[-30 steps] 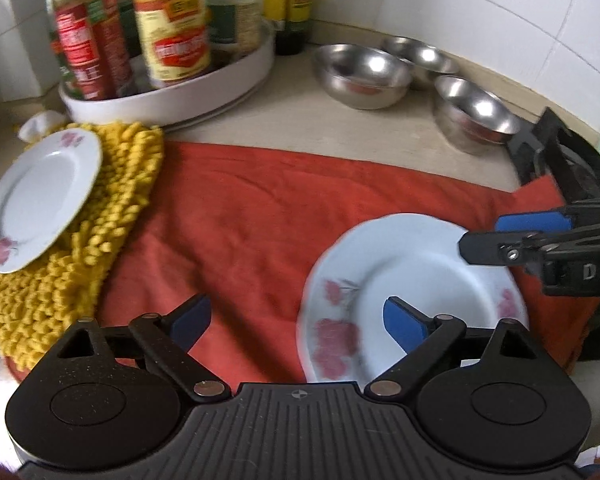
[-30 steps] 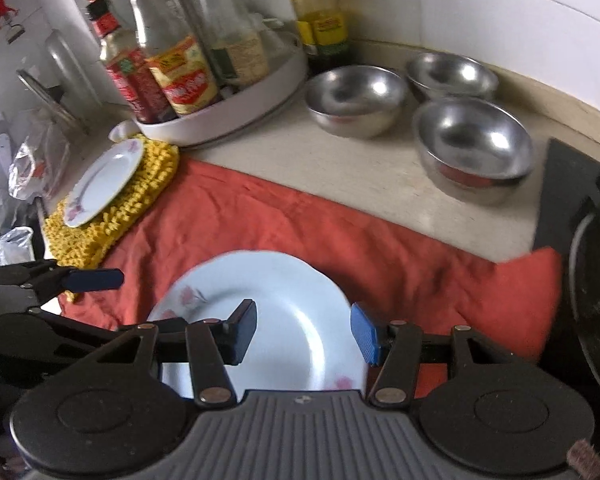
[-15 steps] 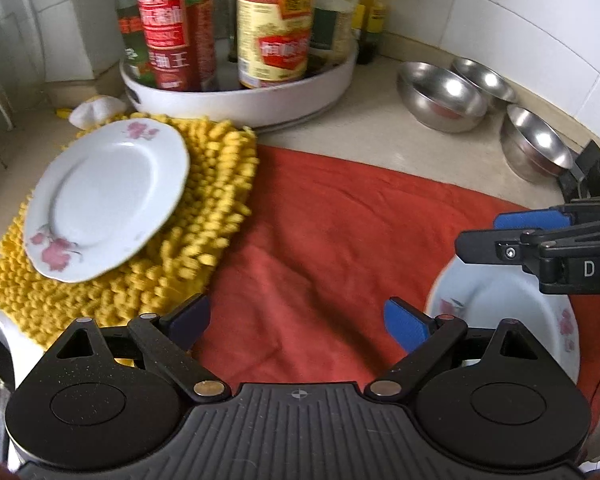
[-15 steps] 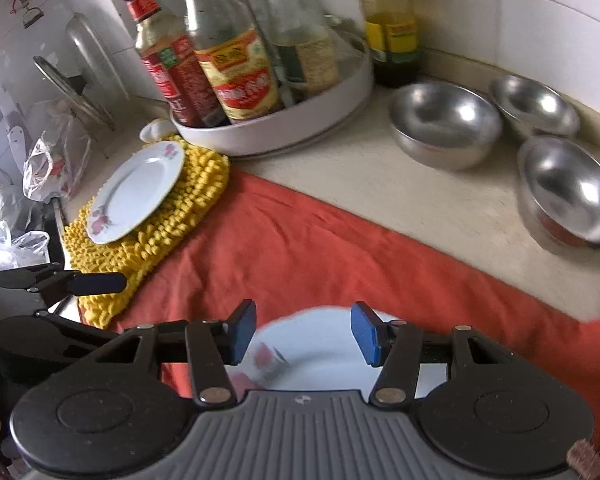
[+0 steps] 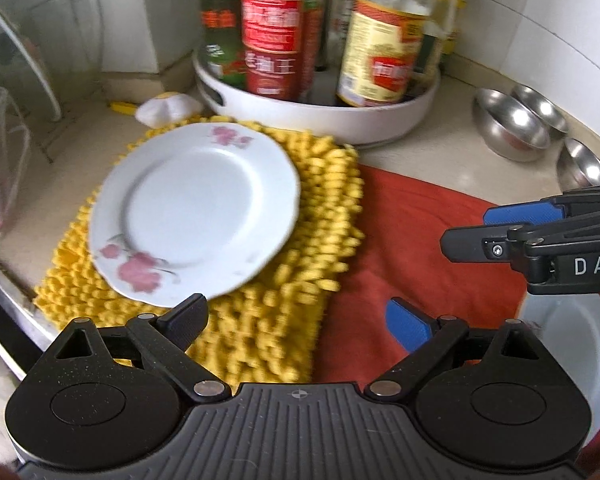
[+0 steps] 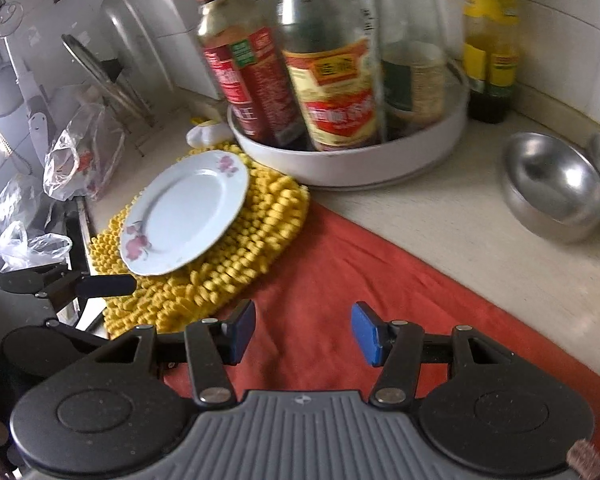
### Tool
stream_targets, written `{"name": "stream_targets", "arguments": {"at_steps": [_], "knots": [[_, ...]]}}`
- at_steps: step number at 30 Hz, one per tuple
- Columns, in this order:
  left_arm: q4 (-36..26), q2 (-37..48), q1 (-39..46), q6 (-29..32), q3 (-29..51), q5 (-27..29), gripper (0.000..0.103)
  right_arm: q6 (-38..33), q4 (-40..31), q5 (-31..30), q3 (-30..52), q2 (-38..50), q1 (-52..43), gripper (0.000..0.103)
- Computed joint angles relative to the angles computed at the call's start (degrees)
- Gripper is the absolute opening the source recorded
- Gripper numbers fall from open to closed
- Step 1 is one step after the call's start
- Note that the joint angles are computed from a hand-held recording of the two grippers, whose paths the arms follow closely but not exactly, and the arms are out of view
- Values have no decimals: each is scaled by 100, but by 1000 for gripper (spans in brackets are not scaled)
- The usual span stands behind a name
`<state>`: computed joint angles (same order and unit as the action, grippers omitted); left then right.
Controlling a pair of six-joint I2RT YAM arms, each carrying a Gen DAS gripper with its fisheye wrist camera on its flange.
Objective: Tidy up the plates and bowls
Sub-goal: 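Move the right tool to the plate on the yellow mat and grasp its rim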
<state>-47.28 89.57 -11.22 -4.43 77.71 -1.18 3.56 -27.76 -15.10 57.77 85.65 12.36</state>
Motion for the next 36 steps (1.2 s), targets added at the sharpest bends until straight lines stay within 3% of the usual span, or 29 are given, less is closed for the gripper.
{"name": "stream_targets", "arguments": {"at_steps": [7,23,36], "knots": [[55,221,568,399,180,194,98,191,124,134,620,692,452,55],[87,1078,1397,1064,859,526,100,740,62,407,1967,2060,1060,55],[149,1545,1672,1345,1171,653,103,930,-229,212,2919,3021,1239,55]]}}
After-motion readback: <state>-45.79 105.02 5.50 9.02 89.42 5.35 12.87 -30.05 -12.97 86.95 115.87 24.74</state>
